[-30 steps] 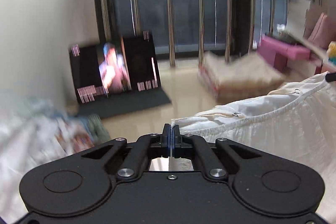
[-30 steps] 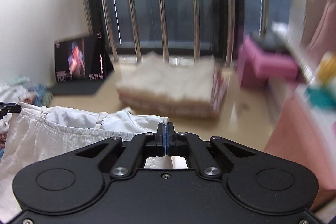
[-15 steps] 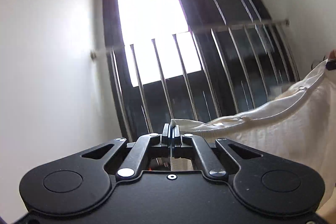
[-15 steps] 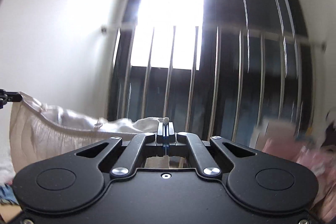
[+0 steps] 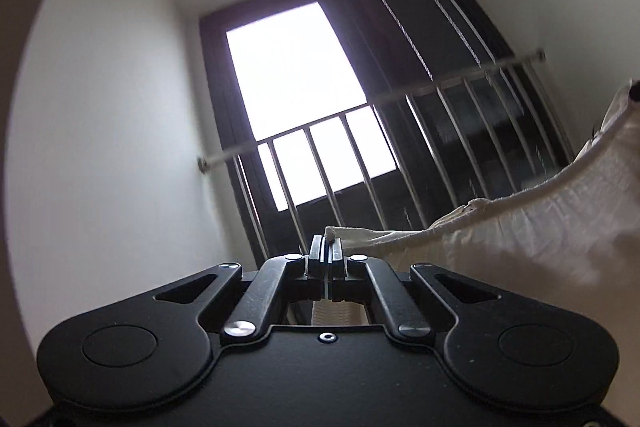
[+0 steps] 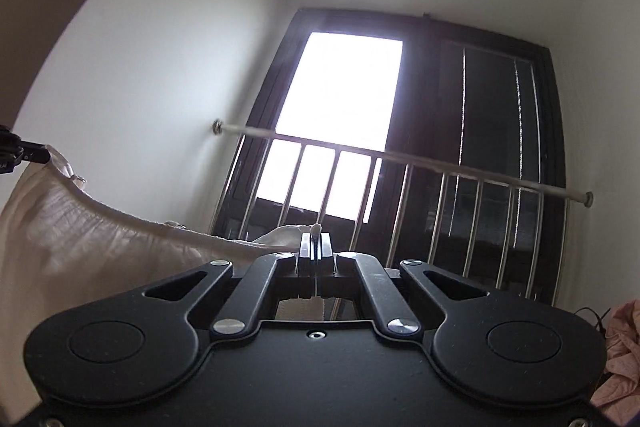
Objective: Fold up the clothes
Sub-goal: 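Grasp the garment edge with the right gripper while the left gripper grasps it, lift, then lower the garment flat onto the table and open both grippers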
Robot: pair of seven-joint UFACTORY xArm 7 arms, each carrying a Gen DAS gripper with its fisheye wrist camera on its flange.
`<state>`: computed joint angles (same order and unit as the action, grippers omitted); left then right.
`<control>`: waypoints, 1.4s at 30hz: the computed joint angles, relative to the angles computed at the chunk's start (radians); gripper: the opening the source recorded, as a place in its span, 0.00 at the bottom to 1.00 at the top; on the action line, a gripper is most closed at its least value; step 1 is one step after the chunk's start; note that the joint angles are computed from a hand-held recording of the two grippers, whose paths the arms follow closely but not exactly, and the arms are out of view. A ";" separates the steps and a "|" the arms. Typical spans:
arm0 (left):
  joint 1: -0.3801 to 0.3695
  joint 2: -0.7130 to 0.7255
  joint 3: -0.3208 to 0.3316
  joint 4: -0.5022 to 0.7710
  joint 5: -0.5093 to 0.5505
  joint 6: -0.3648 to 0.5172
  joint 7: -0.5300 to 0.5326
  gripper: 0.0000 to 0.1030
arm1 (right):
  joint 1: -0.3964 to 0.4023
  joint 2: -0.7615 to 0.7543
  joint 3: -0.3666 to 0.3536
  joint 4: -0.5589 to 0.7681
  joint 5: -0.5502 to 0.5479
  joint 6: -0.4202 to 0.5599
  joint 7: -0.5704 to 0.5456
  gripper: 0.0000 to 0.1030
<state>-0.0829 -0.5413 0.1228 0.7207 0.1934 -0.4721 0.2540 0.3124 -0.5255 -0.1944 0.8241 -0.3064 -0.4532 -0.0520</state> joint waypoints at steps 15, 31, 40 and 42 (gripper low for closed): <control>-0.048 1.191 0.039 0.933 -0.237 0.333 0.132 0.01 | 0.195 1.155 -0.225 0.892 0.755 0.511 -0.456 0.00; 0.212 1.117 -0.215 0.889 -0.208 0.534 0.075 0.67 | -0.106 1.133 0.120 0.889 0.706 0.601 -0.267 0.47; 0.700 0.772 -0.699 0.406 -0.533 0.548 0.550 0.49 | -0.375 0.608 0.512 0.252 0.983 0.658 -0.649 0.51; 0.748 0.710 -0.734 0.335 -0.619 0.573 0.648 0.34 | -0.340 0.528 0.501 0.138 0.985 0.641 -0.637 0.50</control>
<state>0.6652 0.1683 -0.6113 1.0557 -0.4261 0.1008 0.9023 -0.0278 0.0021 0.3070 0.9623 0.6787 0.1875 -0.6893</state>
